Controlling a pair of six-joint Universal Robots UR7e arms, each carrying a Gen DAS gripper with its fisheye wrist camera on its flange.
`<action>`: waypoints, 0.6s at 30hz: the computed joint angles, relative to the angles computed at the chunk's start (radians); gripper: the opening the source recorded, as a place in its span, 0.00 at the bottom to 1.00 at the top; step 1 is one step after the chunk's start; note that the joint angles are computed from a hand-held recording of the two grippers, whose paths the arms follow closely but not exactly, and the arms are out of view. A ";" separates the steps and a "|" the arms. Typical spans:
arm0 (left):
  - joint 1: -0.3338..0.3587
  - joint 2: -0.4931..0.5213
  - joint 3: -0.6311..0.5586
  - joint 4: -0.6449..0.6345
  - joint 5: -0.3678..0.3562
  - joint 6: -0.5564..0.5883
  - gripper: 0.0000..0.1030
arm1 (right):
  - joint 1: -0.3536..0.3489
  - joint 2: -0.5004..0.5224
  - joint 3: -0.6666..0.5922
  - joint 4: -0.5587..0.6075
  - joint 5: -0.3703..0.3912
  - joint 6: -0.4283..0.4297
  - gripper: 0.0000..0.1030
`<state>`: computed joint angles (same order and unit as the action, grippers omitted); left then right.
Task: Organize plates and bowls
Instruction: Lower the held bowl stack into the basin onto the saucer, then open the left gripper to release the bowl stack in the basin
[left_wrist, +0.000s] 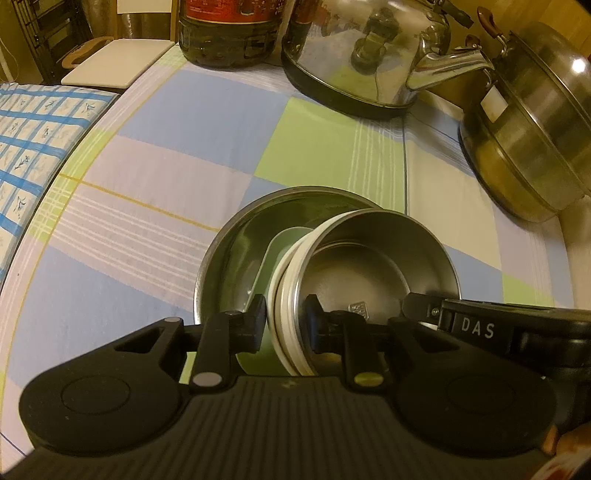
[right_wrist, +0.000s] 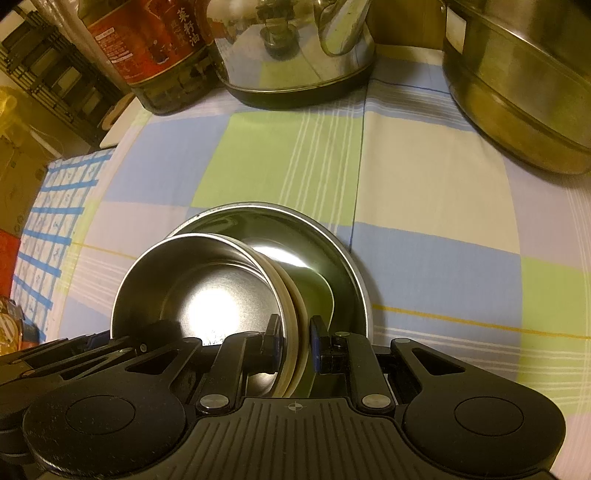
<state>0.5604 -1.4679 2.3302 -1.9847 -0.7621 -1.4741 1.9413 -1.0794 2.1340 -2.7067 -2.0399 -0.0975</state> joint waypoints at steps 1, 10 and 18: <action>0.000 0.000 0.000 -0.001 0.000 0.001 0.19 | 0.000 0.000 0.000 -0.001 0.000 0.001 0.16; 0.002 0.003 0.001 -0.008 0.002 0.013 0.19 | 0.000 -0.002 0.003 -0.007 -0.001 0.004 0.16; 0.003 -0.004 0.007 -0.018 0.000 0.036 0.19 | 0.001 -0.004 0.007 -0.018 -0.001 0.010 0.16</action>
<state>0.5633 -1.4720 2.3370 -2.0031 -0.7624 -1.4383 1.9419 -1.0836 2.1408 -2.7246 -2.0409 -0.0873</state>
